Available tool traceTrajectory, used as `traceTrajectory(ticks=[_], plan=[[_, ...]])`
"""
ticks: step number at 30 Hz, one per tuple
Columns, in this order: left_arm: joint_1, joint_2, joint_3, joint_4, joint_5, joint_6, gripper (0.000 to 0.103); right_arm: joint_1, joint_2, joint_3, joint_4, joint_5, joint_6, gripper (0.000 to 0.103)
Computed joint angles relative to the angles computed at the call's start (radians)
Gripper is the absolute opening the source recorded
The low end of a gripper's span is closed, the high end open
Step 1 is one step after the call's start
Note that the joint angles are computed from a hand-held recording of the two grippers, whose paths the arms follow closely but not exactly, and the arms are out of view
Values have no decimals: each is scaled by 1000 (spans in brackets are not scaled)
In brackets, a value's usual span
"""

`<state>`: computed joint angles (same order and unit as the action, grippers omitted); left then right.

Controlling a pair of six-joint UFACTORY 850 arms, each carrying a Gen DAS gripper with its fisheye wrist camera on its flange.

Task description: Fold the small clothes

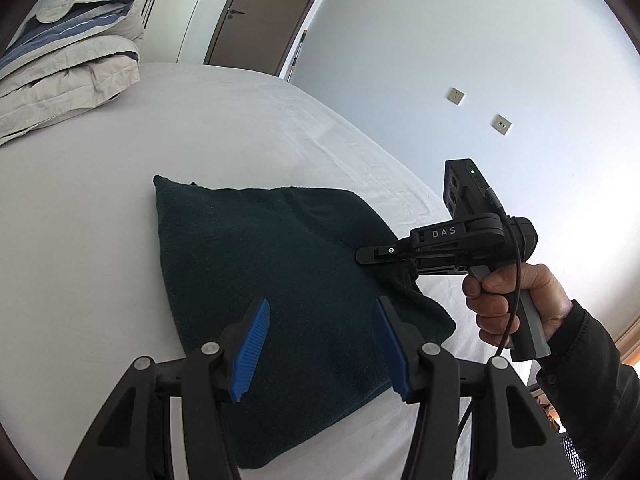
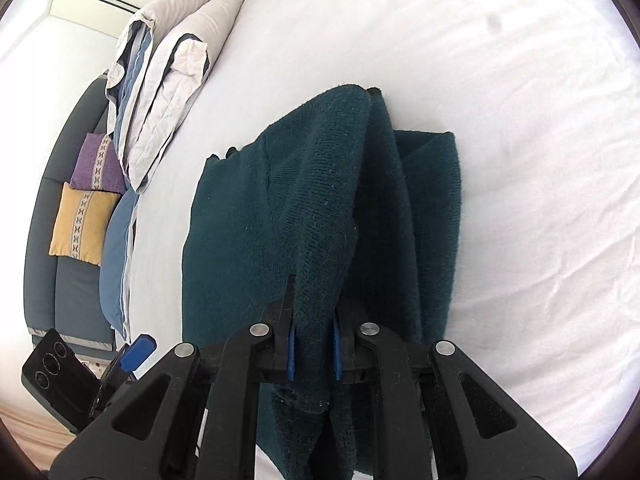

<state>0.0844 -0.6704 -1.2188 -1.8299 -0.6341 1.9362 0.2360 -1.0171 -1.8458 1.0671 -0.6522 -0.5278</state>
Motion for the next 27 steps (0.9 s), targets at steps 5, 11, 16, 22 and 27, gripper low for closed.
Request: traceTrajectory(ticks=[5,11,16,22,27], plan=[[-23,-46,-29,8,48,-39,56,-14,1,27,44,6,-48,11],[-42,-92,-47,29,105,-38,56,-21,-32,73,236,-15,-176,11],[-39,-87,-38,32,115,-37,56,-4,75,245,389,21,-341,23],[-44,-77,-25,42,129,-35,56,35,177,400,356,83,-375,31],[-43,-76,-27,123,134,-99,56,22,222,511,509,98,-473,8]])
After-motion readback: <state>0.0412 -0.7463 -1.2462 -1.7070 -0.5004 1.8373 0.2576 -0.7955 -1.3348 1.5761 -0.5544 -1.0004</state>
